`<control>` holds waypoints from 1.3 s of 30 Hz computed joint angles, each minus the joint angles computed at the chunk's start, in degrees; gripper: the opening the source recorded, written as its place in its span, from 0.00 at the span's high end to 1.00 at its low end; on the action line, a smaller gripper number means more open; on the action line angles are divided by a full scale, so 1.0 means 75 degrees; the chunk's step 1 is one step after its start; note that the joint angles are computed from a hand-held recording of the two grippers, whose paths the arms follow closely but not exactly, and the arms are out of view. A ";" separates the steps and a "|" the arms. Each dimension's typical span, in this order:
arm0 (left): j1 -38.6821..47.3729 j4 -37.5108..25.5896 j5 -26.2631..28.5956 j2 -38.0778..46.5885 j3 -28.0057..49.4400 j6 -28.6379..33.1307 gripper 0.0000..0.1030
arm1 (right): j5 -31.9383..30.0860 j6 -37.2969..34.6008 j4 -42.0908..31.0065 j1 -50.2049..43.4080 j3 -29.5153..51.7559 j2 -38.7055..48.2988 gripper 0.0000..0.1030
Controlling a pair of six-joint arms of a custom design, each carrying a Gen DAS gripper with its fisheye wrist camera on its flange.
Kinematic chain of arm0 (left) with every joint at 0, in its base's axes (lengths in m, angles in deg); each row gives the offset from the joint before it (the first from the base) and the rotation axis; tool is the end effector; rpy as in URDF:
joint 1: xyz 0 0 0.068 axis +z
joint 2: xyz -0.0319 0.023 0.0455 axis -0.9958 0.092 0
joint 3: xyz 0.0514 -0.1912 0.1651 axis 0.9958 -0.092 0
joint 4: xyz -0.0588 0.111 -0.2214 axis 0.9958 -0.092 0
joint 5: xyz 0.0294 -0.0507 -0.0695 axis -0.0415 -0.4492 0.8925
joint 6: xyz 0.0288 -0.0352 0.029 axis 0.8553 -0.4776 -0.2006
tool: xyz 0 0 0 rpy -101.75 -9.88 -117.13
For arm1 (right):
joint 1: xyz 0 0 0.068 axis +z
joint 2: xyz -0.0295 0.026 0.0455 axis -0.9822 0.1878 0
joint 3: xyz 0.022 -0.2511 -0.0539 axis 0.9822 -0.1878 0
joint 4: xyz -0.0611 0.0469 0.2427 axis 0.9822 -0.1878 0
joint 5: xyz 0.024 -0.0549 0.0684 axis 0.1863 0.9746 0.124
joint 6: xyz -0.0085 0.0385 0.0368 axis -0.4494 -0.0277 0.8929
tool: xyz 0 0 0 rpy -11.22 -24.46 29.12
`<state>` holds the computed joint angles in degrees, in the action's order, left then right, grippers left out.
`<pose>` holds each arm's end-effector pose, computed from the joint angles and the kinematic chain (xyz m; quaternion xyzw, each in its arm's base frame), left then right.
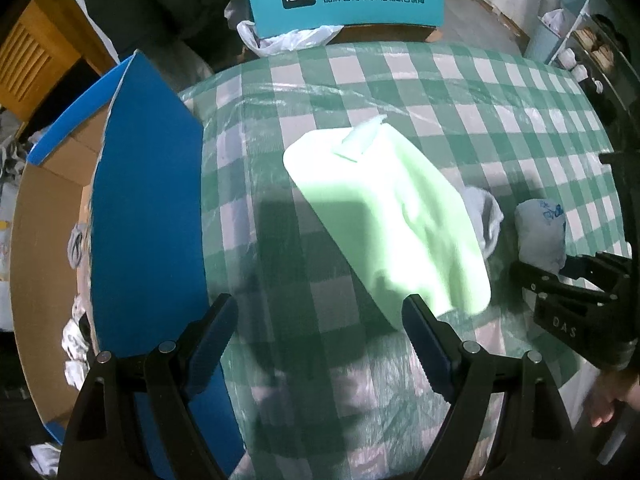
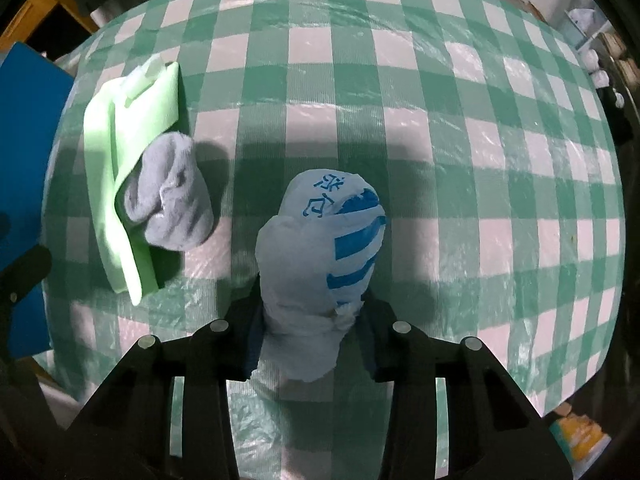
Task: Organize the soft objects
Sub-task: 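Grasp the white blue-printed sock bundle with the right tool, then grasp the light-green foam pad edge with the left tool while the right tool holds the sock bundle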
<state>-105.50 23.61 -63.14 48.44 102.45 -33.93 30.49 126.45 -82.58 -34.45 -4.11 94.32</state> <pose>0.2697 -0.1027 0.2107 0.3592 0.9247 -0.0030 0.1257 0.1663 0.1607 0.1807 0.2676 0.9612 0.0262 0.0615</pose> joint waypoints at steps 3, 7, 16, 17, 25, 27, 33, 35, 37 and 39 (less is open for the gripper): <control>-0.0021 0.0061 0.0095 0.0291 0.0280 -0.0088 0.17 | 0.0132 -0.0307 -0.0116 -0.0179 0.0064 -0.0050 0.64; -0.0107 0.0181 0.0160 0.0639 0.0617 -0.0132 0.17 | 0.0288 -0.0765 -0.0393 -0.0471 0.0281 -0.0196 0.65; -0.0408 0.0550 0.0253 0.1527 0.1315 -0.0089 0.17 | 0.0366 -0.1958 -0.0387 -0.1815 0.0528 -0.0475 0.65; -0.0433 0.0621 0.0251 0.1616 0.1398 -0.0126 0.17 | 0.0333 -0.2076 -0.0373 -0.1939 0.0564 -0.0485 0.65; -0.0686 0.0908 0.0258 0.2272 0.2119 -0.0119 0.18 | 0.0159 -0.2752 -0.0370 -0.2671 0.0660 -0.0618 0.65; -0.0762 0.0801 0.0270 0.2574 0.2416 -0.0064 0.22 | 0.0274 -0.2338 -0.0195 -0.2328 0.0507 -0.0547 0.65; -0.0866 0.0361 0.0494 0.3348 0.3218 -0.0116 0.26 | 0.0338 -0.1707 -0.0096 -0.1794 0.0256 -0.0624 0.65; -0.0884 0.0233 0.0515 0.3581 0.3440 -0.0131 0.29 | 0.0324 -0.1747 -0.0061 -0.1871 0.0252 -0.0606 0.65; -0.0882 0.0088 0.0538 0.3763 0.3626 -0.0114 0.38 | 0.0326 -0.1758 -0.0141 -0.1871 0.0228 -0.0721 0.65; -0.0871 -0.0079 0.0546 0.4002 0.3889 -0.0167 0.43 | 0.0323 -0.1779 -0.0152 -0.1896 0.0206 -0.0779 0.65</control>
